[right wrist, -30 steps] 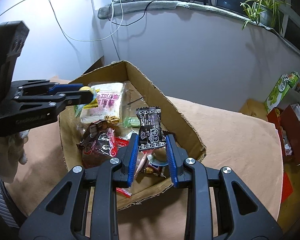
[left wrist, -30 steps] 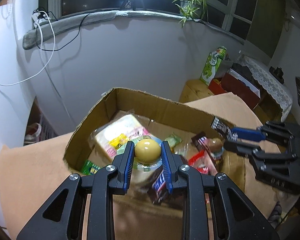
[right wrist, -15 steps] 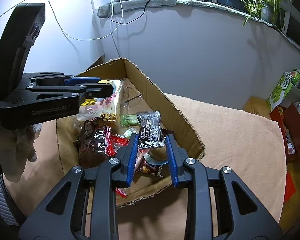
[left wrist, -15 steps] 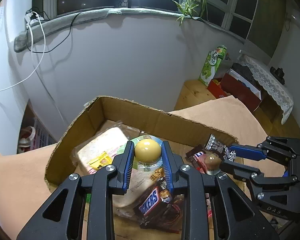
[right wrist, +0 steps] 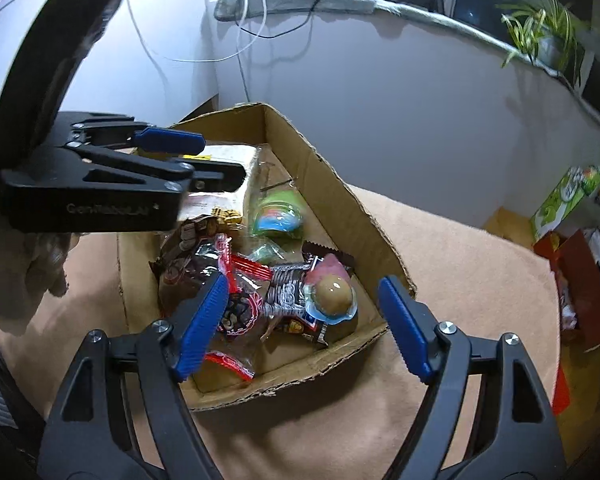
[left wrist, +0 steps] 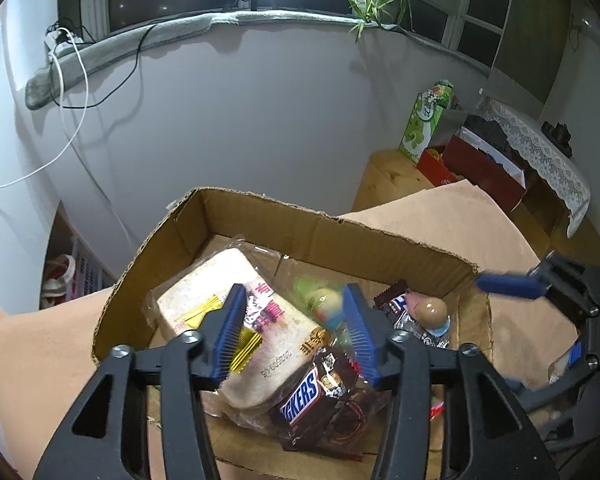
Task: Organize snacks
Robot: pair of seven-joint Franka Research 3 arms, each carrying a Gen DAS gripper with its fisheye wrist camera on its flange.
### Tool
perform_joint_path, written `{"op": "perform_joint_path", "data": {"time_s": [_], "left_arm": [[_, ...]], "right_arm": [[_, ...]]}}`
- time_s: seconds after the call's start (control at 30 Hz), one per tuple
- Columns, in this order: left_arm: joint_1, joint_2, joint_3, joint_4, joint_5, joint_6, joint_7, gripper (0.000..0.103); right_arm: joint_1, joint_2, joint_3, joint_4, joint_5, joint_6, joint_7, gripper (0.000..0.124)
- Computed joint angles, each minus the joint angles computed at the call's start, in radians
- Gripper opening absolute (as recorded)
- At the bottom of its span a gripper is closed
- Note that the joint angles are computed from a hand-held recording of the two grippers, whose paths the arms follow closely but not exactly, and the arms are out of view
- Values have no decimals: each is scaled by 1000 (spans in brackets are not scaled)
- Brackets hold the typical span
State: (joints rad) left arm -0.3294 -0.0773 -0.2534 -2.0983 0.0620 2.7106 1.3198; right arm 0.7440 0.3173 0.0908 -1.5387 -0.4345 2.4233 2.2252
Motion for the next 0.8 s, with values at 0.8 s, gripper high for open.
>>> {"op": "perform_joint_path", "data": {"time_s": [0.8], "left_arm": [[-4,-25,0,-17,11,-21,-12,60]], "right_arm": [[20,-19,8,10,-57,-58,16,87]]}}
